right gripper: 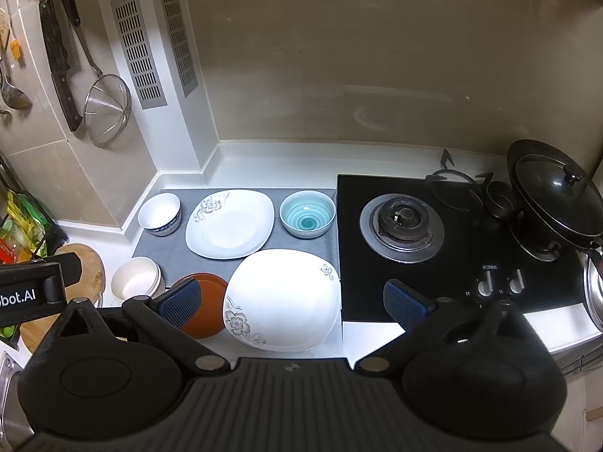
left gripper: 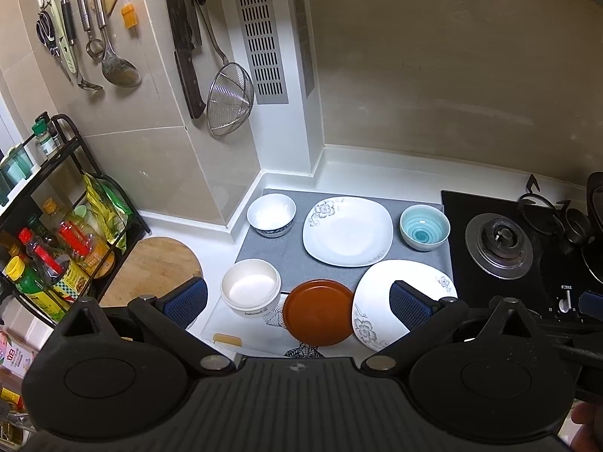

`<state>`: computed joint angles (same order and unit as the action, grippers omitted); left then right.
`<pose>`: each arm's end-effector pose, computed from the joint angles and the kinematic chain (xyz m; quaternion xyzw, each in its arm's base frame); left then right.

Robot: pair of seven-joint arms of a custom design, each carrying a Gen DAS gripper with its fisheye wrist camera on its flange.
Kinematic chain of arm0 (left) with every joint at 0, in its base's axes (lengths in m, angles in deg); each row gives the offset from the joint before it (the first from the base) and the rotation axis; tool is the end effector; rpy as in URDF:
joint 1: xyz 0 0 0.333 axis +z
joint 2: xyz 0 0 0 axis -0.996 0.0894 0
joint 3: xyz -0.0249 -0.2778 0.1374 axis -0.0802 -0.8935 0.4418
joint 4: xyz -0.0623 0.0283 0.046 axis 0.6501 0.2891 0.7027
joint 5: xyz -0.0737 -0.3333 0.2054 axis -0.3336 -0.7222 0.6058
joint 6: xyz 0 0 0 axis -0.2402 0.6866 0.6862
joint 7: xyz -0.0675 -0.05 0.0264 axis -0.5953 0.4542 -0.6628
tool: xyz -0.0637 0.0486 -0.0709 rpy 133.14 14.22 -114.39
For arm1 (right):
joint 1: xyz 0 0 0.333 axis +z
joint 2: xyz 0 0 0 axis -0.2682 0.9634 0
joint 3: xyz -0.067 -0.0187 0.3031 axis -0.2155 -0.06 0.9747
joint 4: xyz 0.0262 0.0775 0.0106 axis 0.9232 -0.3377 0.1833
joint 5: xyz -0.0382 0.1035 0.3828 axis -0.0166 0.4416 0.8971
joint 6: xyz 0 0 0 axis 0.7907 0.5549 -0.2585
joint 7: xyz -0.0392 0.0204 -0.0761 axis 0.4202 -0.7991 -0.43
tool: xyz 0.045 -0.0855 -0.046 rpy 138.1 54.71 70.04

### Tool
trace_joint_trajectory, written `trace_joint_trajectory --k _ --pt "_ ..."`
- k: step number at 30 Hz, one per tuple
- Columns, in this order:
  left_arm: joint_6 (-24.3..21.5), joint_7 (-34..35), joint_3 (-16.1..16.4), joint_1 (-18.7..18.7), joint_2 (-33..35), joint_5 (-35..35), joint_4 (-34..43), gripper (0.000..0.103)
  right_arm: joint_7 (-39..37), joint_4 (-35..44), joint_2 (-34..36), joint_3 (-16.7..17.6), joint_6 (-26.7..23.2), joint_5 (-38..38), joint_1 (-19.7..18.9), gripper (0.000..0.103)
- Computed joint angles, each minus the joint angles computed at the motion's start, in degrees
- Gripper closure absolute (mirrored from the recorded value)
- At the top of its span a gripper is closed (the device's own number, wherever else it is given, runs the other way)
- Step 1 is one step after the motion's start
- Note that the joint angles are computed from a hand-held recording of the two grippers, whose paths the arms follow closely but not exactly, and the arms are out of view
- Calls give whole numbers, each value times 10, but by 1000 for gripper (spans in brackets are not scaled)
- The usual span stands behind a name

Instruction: Organize plates and bowls

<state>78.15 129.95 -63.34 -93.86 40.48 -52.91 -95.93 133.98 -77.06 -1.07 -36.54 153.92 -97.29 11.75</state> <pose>0.4477 -0.1915 0.6940 -0.5232 0.7658 -0.2590 0.2698 0.3778 0.3588 0.6384 -0.4601 0.8075 -0.2742 0.2473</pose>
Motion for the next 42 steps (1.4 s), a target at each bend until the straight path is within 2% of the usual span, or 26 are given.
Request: trace_joint_trajectory --k 16,23,25,27,29,30,32,33,34,35,36,38,40,42 --pt "5 3 3 -7 17 -11 1 1 10 -4 10 -8 11 10 -4 0" --pt "-2 39 14 -13 62 -40 29 1 12 15 39 -21 11 18 -5 0" --pt "-4 55 18 -14 84 -53 44 1 14 15 48 -30 27 25 -7 0" --pt "14 67 18 -9 108 -49 51 1 27 3 54 -38 56 22 -10 0" --pt "93 56 11 5 125 -7 30 1 40 -14 58 -46 91 13 -15 0" --pt "145 54 9 12 135 18 15 1 53 -34 54 -50 126 0 -18 0" --pt "222 59 9 22 166 61 3 1 117 -99 33 -54 230 -63 -35 0" --pt "251 85 14 20 186 54 4 1 173 -137 20 -52 296 -123 -52 0" --pt "279 147 23 10 206 6 4 1 230 -164 14 -49 356 -187 -72 0" --pt "293 242 27 1 229 -77 12 1 267 -179 14 -47 386 -229 -86 0" --pt "278 325 24 0 254 -146 32 1 263 -181 21 -46 385 -230 -90 0" --pt "226 423 5 15 302 -240 79 5 214 -169 43 -44 328 -190 -83 0" --pt "128 433 -7 33 361 -285 153 5 222 -174 54 -48 314 -192 -79 0" --pt "11 395 -10 43 436 -289 252 15 224 -187 65 -62 341 -181 -77 0"
